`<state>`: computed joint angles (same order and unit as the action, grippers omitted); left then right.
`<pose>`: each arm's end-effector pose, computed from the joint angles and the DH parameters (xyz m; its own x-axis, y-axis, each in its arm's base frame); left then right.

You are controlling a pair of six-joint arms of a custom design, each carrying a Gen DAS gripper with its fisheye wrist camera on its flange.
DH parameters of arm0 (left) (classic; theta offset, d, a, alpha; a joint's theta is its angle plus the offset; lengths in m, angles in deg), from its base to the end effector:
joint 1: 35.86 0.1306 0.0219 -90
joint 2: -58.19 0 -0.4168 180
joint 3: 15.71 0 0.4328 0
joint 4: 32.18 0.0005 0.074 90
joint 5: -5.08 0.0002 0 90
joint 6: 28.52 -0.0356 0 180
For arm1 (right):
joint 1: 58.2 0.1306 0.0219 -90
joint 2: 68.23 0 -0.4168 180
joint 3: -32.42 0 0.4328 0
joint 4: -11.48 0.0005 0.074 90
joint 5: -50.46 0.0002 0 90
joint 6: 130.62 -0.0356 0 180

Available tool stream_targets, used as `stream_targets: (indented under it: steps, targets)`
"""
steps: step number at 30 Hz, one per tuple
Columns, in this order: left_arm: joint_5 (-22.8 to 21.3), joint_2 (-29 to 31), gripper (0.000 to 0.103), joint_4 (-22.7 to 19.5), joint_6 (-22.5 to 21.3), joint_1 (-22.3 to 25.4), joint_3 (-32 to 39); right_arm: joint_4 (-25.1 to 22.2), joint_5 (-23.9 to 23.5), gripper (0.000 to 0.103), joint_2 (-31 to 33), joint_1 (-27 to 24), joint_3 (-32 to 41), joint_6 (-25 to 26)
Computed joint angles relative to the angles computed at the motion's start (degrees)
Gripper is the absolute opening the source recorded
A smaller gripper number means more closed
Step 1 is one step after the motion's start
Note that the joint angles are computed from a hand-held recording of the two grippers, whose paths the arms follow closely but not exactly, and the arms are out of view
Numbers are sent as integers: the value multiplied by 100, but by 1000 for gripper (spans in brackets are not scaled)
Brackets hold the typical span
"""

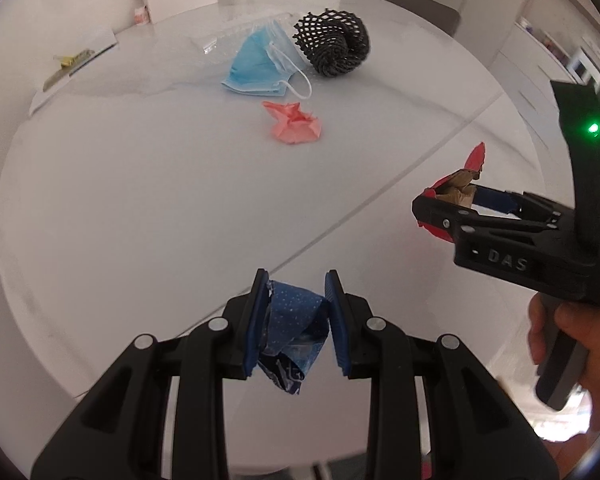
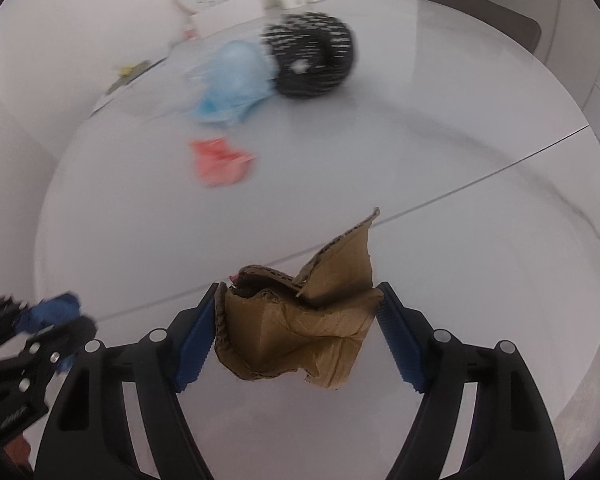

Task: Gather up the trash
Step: 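Grasp the blue crumpled paper with the left tool while the right tool grasps the brown paper bag, then carry the blue paper and brown bag over the wastebasket and open both tools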

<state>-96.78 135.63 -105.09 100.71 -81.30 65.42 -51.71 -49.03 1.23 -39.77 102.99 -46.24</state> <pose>0.2866 -0.2814 0.4634 -0.9168 0.0489 -0.3963 0.0856 0.9935 -0.0755 0.3392 0.1187 0.4328 -0.8720 -0.1888 -0.4517 -0.3011 0.9343 0.1908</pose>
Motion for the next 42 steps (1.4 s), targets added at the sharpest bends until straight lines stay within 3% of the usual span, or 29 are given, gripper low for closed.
stream_targets:
  steps: [6, 11, 16, 20, 23, 29, 42]
  targets:
    - [160, -925, 29, -518, -353, -359, -455, -412, 449, 76, -895, 1097, -251, -1055]
    - [184, -1671, 29, -928, -533, -882, -882, -750, 1346, 76, -1457, 2587, -425, -2729]
    - [338, -2287, 29, -1086, -522, -1295, -1364, -1122, 2261, 76, -1599, 4040, -497, -4421]
    - [434, -2492, 29, -1110, -628, -1384, -1599, -1472, 2654, 76, -1521, 4756, -421, -5363]
    - [721, -2573, 29, -1093, -758, -1243, -1724, -1658, 2748, 76, -1456, 4972, -350, -5657]
    - [902, -2638, 59, -1069, -818, -1127, -1814, -1821, 2812, 76, -1350, 5179, -230, -5708]
    - [477, -2784, 76, -1504, -661, -1126, -1533, -1684, 2704, 76, -1241, 5212, -230, -5546]
